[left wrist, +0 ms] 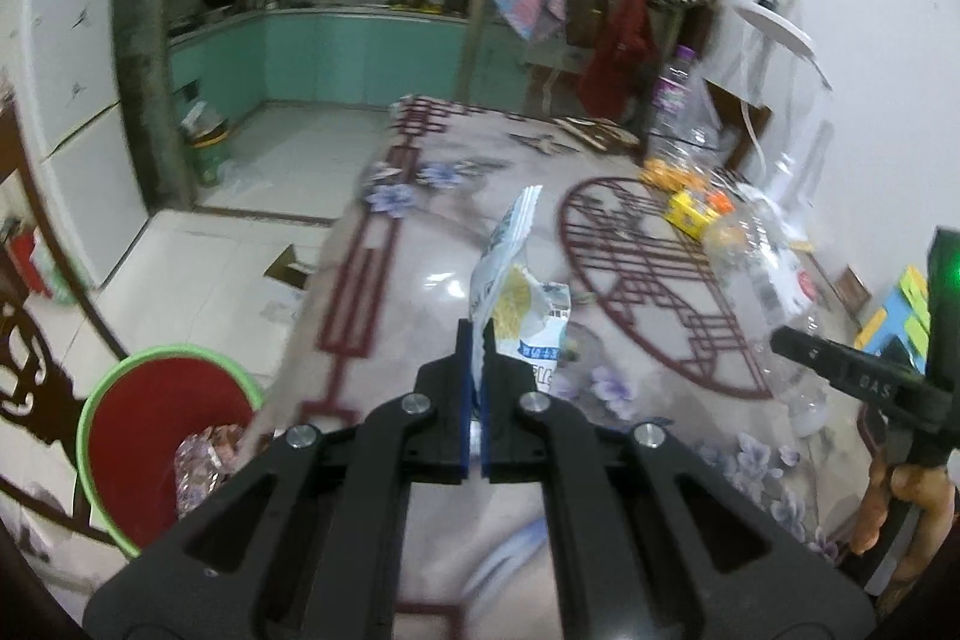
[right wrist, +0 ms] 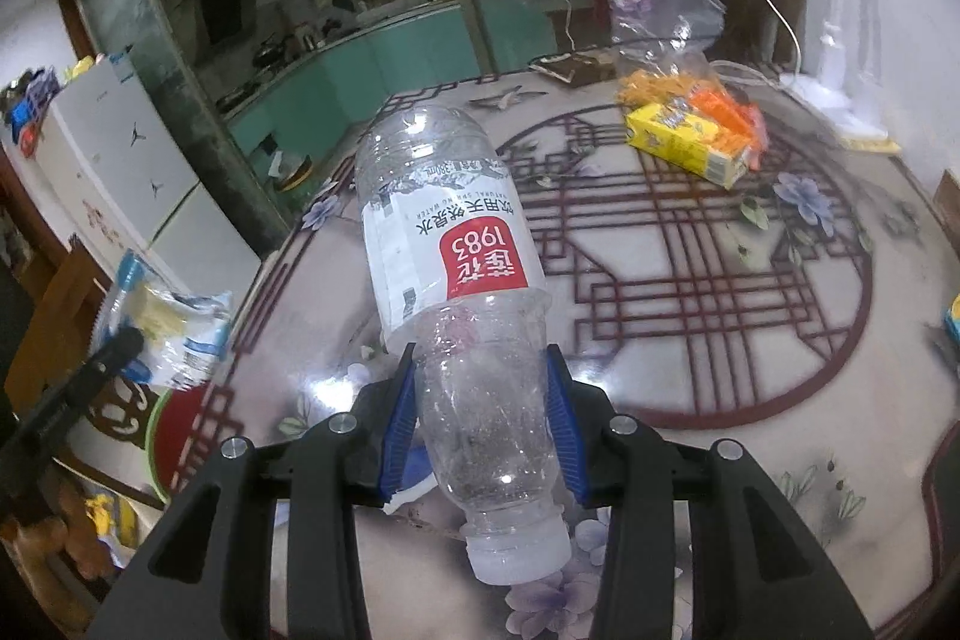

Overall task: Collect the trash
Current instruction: 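Carry the bottle and wrapper over the red bucket and open both tools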

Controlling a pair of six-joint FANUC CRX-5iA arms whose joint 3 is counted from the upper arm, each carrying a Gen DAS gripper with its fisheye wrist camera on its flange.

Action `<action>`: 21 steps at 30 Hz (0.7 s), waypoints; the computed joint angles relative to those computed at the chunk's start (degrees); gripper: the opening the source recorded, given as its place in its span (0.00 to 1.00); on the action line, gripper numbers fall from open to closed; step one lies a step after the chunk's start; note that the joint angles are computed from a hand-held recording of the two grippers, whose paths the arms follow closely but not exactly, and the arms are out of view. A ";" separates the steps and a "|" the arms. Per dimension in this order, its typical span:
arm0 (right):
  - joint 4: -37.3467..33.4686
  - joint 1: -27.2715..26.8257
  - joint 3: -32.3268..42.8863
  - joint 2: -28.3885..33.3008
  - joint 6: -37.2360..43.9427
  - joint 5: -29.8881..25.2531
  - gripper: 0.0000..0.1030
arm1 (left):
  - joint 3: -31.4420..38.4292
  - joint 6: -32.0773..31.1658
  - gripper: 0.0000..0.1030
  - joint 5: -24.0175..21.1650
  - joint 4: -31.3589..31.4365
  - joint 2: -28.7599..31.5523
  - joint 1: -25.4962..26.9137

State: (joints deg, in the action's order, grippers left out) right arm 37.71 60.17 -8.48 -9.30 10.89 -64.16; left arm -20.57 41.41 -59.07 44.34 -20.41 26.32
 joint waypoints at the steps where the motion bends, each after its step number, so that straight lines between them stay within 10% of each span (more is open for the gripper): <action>1: 0.62 0.38 0.13 0.43 0.05 0.05 0.38 | 0.04 0.36 0.01 -0.09 -0.17 0.09 1.01; 10: -4.73 0.45 4.21 5.58 2.57 5.17 0.38 | 1.01 4.42 0.01 0.02 -4.80 1.20 9.86; 21: -28.83 -0.96 32.19 26.88 26.47 6.48 0.38 | 5.28 17.60 0.01 1.33 -15.47 4.85 15.90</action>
State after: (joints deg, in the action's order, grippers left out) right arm 8.88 59.21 23.71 17.59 37.36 -57.69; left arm -15.29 59.02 -57.75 28.86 -15.56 42.22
